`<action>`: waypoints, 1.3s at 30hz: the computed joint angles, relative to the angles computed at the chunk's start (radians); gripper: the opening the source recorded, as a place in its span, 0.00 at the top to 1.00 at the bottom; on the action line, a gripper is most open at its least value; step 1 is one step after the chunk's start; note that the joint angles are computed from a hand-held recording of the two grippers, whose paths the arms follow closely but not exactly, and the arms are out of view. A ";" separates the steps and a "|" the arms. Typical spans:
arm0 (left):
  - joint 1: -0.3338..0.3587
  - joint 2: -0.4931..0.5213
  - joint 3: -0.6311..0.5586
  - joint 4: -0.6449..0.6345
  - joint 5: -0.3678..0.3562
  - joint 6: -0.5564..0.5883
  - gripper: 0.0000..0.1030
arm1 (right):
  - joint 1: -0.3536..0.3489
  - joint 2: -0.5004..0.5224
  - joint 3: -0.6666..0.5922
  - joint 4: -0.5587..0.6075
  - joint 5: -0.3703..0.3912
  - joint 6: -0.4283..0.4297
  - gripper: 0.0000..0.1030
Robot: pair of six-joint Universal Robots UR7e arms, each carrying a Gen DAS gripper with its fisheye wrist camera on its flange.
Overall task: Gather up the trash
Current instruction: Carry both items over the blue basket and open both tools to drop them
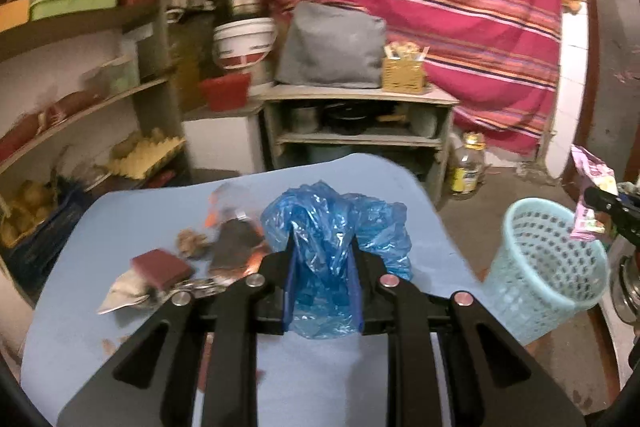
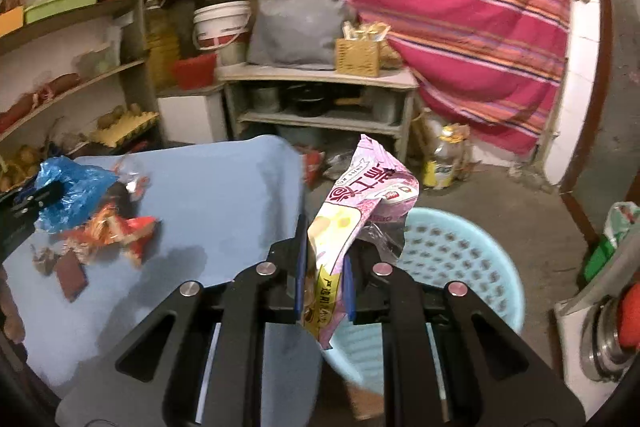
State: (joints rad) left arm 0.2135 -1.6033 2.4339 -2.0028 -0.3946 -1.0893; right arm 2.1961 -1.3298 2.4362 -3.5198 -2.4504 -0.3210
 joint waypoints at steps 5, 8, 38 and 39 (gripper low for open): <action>0.024 0.204 -0.028 -0.363 -0.044 0.206 0.79 | -0.090 -0.097 0.040 -0.012 0.013 -0.077 0.85; 0.042 0.328 -0.063 -0.544 -0.086 0.306 0.79 | -0.156 -0.167 0.062 0.023 0.057 -0.091 0.85; 0.149 0.861 -0.398 -0.893 -0.231 0.625 0.78 | -0.473 -0.321 0.095 0.132 0.277 -0.158 0.54; 0.150 0.863 -0.400 -0.888 -0.231 0.622 0.78 | -0.476 -0.327 0.097 0.132 0.276 -0.160 0.53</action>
State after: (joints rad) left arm 0.3636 -0.7407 2.0335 -2.8912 -0.6256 -0.4669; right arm 1.7197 -1.6565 2.5336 -3.3878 -2.1744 -0.4806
